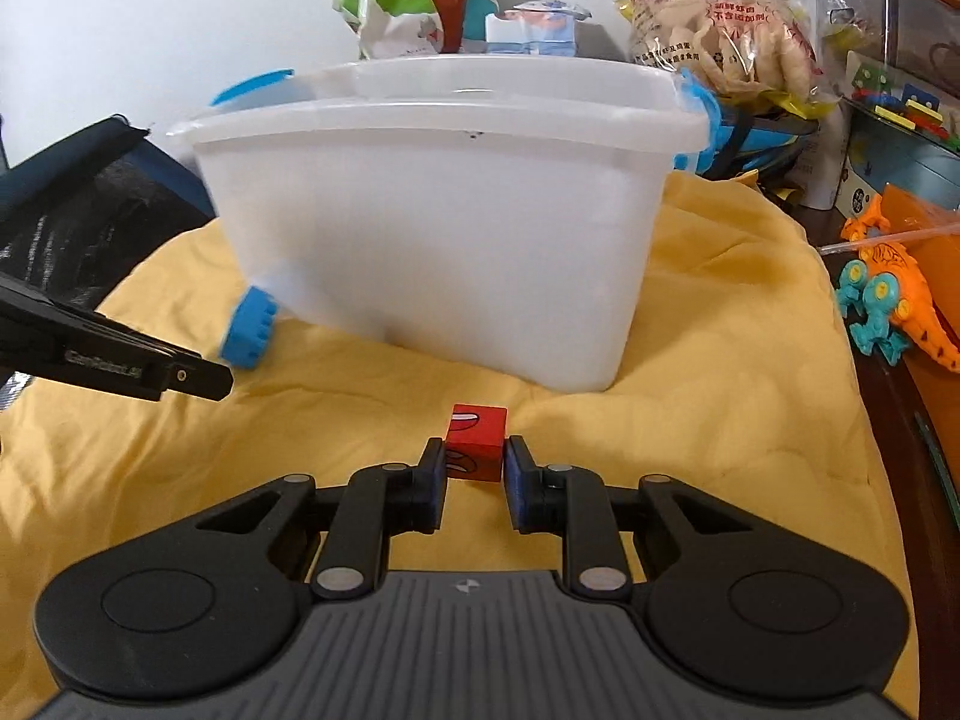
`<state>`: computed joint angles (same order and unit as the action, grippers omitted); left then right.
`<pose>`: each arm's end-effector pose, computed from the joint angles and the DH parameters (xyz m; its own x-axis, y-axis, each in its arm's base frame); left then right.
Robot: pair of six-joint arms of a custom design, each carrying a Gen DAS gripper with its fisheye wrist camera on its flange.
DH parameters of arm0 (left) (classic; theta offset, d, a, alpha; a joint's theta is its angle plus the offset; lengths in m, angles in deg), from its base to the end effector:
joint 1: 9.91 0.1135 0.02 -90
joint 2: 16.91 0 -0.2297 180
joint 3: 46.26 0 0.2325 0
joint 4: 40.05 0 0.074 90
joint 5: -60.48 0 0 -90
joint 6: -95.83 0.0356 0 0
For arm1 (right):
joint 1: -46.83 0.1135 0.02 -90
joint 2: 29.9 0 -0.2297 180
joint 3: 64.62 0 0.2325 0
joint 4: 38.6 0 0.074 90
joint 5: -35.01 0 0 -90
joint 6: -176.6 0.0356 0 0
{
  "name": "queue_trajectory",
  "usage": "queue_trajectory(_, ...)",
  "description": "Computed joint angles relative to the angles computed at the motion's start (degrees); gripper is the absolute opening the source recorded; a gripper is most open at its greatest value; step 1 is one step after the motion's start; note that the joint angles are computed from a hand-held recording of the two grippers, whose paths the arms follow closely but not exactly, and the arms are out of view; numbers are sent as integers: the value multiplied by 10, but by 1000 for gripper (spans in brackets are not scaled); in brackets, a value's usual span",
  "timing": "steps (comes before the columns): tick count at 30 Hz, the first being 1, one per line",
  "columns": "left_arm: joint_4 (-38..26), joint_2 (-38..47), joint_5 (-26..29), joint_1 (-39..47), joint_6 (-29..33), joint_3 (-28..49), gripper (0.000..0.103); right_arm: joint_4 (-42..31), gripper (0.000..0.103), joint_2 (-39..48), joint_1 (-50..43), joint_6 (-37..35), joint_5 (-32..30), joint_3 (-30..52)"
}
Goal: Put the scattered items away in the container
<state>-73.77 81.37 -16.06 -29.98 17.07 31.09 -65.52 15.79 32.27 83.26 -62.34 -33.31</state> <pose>0.3100 -0.1221 0.1692 -0.6617 0.4436 -0.6045 0.6007 0.7961 -0.0734 0.1627 -0.0375 0.1480 -0.6468 0.1083 -0.7549 0.1188 0.9921 0.0405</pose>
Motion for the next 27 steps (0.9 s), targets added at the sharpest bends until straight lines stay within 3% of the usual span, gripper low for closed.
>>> queue_trajectory(3, 15, 10, -12, -2, -25, 7, 30, -23, 23, -24, 7, 10, -2, 0)
queue_trajectory(6, 8, 50, -13, -17, -126, 49, 57, -38, 23, -41, 27, 23, 11, 3)
queue_trajectory(7, 20, 54, -53, -33, -154, 54, 64, -45, 23, -51, 32, 26, 16, 0)
queue_trajectory(9, 49, 74, -148, -66, -191, 65, 66, -66, 23, -81, 41, 29, 27, -4)
queue_trajectory(11, 31, 119, -179, -80, -204, 113, 66, -87, 23, -104, 42, 31, 33, -7)
queue_trajectory(12, 14, 142, -174, -81, -205, 138, 61, -96, 23, -112, 40, 32, 35, -8)
queue_trajectory(13, 6, 156, -158, -78, -208, 150, 36, -105, 23, -121, 36, 31, 36, -9)
queue_trajectory(14, 4, 162, -145, -74, -210, 153, 34, -115, 23, -131, 31, 29, 36, -10)
queue_trajectory(21, 33, 70, -141, -78, -83, 64, 33, -134, 23, -154, 7, 27, 34, 0)
queue_trajectory(27, 48, -30, -164, -98, -61, -7, 33, -125, 23, -123, 77, 63, 82, 41)
